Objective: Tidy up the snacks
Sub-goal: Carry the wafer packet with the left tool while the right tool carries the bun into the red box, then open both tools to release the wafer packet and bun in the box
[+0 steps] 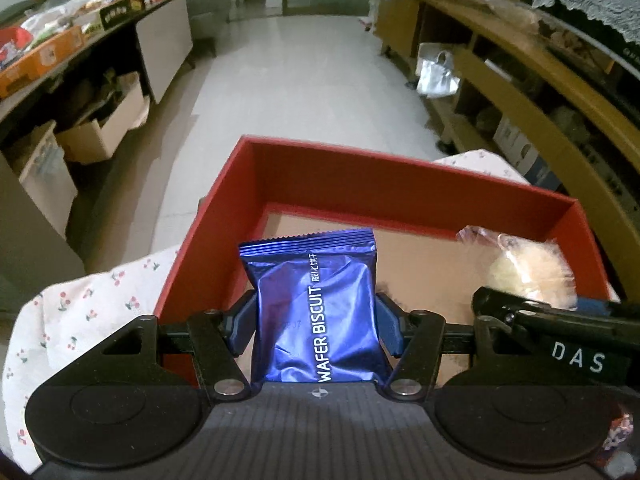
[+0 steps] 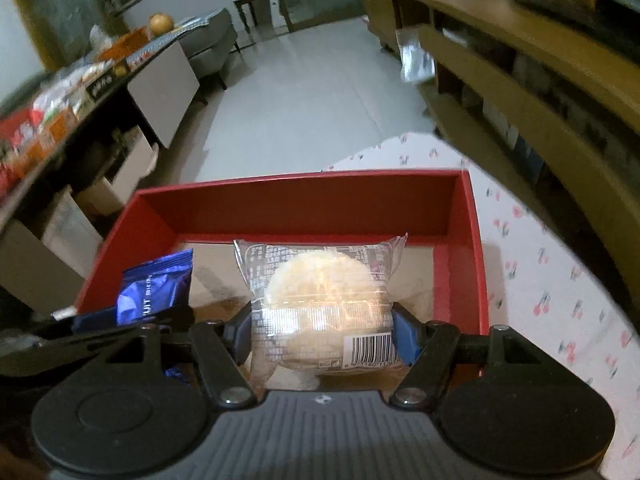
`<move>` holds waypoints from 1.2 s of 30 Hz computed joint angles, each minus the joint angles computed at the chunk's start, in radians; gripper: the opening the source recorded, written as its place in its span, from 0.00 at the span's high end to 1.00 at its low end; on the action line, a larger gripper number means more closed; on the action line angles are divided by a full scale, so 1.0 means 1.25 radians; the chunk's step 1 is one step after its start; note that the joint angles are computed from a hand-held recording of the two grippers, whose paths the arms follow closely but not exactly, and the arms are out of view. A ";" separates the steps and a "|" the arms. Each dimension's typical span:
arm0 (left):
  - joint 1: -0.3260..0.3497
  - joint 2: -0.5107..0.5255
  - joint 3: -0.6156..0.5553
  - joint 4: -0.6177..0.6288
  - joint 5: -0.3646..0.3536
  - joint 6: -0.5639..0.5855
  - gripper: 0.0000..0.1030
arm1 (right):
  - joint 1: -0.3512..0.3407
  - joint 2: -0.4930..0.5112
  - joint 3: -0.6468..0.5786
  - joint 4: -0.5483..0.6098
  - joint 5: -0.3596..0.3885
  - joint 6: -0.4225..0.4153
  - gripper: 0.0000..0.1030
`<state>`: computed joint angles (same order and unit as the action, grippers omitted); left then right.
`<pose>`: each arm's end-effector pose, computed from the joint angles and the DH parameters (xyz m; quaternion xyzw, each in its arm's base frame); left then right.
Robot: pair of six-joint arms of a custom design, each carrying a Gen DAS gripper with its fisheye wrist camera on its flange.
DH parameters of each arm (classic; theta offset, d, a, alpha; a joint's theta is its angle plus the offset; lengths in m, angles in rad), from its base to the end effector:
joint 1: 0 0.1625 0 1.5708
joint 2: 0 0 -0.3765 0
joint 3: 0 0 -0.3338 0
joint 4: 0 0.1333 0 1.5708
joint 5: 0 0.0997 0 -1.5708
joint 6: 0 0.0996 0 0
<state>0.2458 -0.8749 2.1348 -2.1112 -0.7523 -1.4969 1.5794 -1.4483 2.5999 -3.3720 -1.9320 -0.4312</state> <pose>-0.3123 -0.2907 0.0168 0.0659 0.8675 -0.3163 0.3781 0.1008 -0.3168 0.2174 0.1474 -0.9224 0.2712 0.2323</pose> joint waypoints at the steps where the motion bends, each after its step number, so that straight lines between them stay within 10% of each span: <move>1: 0.005 -0.001 0.004 -0.005 -0.002 0.002 0.35 | 0.004 0.013 0.001 -0.018 -0.009 -0.010 0.30; 19: 0.016 0.018 -0.011 0.073 -0.042 -0.004 0.34 | 0.053 0.165 0.030 -0.243 -0.098 -0.154 0.28; 36: -0.005 -0.013 0.001 0.124 -0.090 -0.080 0.34 | 0.086 0.178 0.043 -0.249 -0.123 -0.122 0.27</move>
